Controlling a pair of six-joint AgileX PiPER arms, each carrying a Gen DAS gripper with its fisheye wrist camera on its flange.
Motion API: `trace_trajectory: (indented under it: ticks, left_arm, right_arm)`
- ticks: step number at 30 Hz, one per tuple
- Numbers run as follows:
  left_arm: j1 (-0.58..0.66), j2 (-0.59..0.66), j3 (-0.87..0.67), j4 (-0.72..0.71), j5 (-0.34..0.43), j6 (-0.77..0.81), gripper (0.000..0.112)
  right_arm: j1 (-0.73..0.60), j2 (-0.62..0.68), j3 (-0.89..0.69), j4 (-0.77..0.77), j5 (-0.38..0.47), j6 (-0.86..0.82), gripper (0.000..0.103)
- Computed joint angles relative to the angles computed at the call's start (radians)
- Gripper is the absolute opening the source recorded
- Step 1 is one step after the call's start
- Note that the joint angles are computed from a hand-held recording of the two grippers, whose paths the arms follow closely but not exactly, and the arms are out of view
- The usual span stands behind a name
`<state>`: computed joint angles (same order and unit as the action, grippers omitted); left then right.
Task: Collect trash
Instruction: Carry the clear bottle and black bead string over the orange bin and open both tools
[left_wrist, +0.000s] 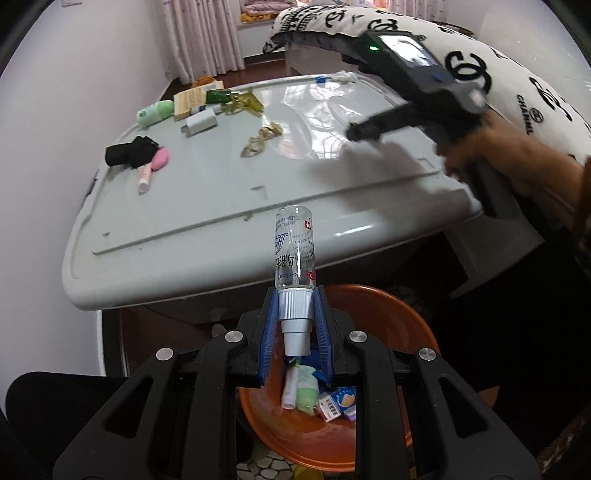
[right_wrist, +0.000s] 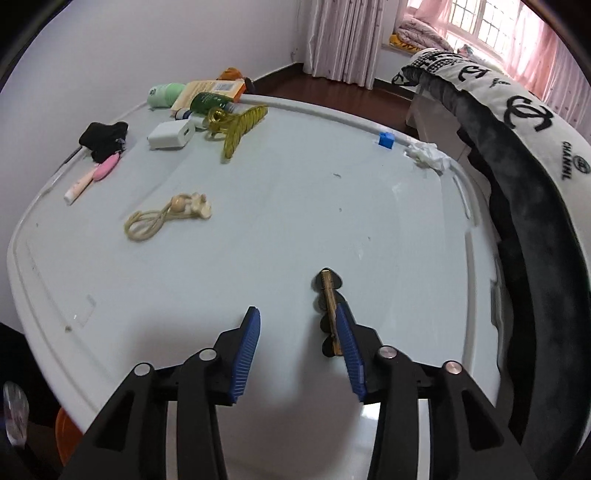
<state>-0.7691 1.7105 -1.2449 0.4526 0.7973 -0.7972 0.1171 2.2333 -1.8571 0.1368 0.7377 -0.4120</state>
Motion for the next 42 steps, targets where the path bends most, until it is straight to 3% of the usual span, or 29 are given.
trace_trajectory:
  ticks: [2, 3, 4, 7, 13, 19, 24, 26, 32, 33, 35, 37, 39, 42]
  left_arm:
    - [-0.011, -0.002, 0.002, 0.004, -0.004, -0.004, 0.020]
    - [-0.014, -0.005, 0.005, 0.010, -0.008, -0.010, 0.020]
    - [-0.017, -0.004, 0.005, 0.017, -0.010, -0.011, 0.020]
    - [-0.007, -0.002, 0.007, -0.003, -0.025, 0.000, 0.020]
    - [0.002, 0.002, 0.009, -0.032, -0.051, 0.016, 0.020]
    - [0.003, -0.015, 0.017, -0.040, -0.031, 0.025, 0.020]
    - [0.013, -0.039, 0.065, -0.161, 0.001, 0.124, 0.020]
    - [0.030, -0.045, 0.093, -0.241, 0.012, 0.167, 0.020]
    - [0.028, -0.045, 0.120, -0.277, 0.057, 0.162, 0.020]
    - [0.026, -0.037, 0.117, -0.285, 0.068, 0.164, 0.022]
    - [0.026, -0.030, 0.129, -0.306, 0.065, 0.170, 0.027]
    - [0.020, -0.023, 0.129, -0.303, 0.075, 0.161, 0.036]
    - [0.019, -0.026, 0.126, -0.283, 0.085, 0.134, 0.051]
    - [0.018, -0.052, 0.126, -0.235, 0.081, 0.077, 0.058]
  right_arm:
    - [-0.019, 0.057, -0.087, 0.003, 0.090, 0.074, 0.029]
    - [-0.039, 0.083, -0.145, 0.049, 0.168, 0.120, 0.017]
    - [-0.046, 0.087, -0.169, 0.056, 0.207, 0.137, 0.016]
    - [-0.025, 0.017, -0.063, -0.012, 0.157, 0.139, 0.016]
    - [-0.066, -0.156, 0.147, 0.115, 0.065, 0.012, 0.016]
    - [-0.080, -0.358, 0.355, 0.268, 0.055, -0.127, 0.016]
    - [-0.017, -0.575, 0.676, 0.337, 0.073, -0.209, 0.016]
    - [0.017, -0.609, 0.778, 0.340, 0.072, -0.195, 0.016]
    - [0.115, -0.617, 0.914, 0.293, 0.069, -0.128, 0.017]
    - [0.126, -0.618, 0.923, 0.296, 0.061, -0.129, 0.017]
    - [0.143, -0.606, 0.920, 0.287, 0.075, -0.118, 0.033]
    - [0.147, -0.613, 0.923, 0.291, 0.067, -0.115, 0.059]
    - [0.136, -0.625, 0.918, 0.288, 0.055, -0.106, 0.061]
    - [0.099, -0.653, 0.913, 0.328, 0.044, -0.126, 0.065]
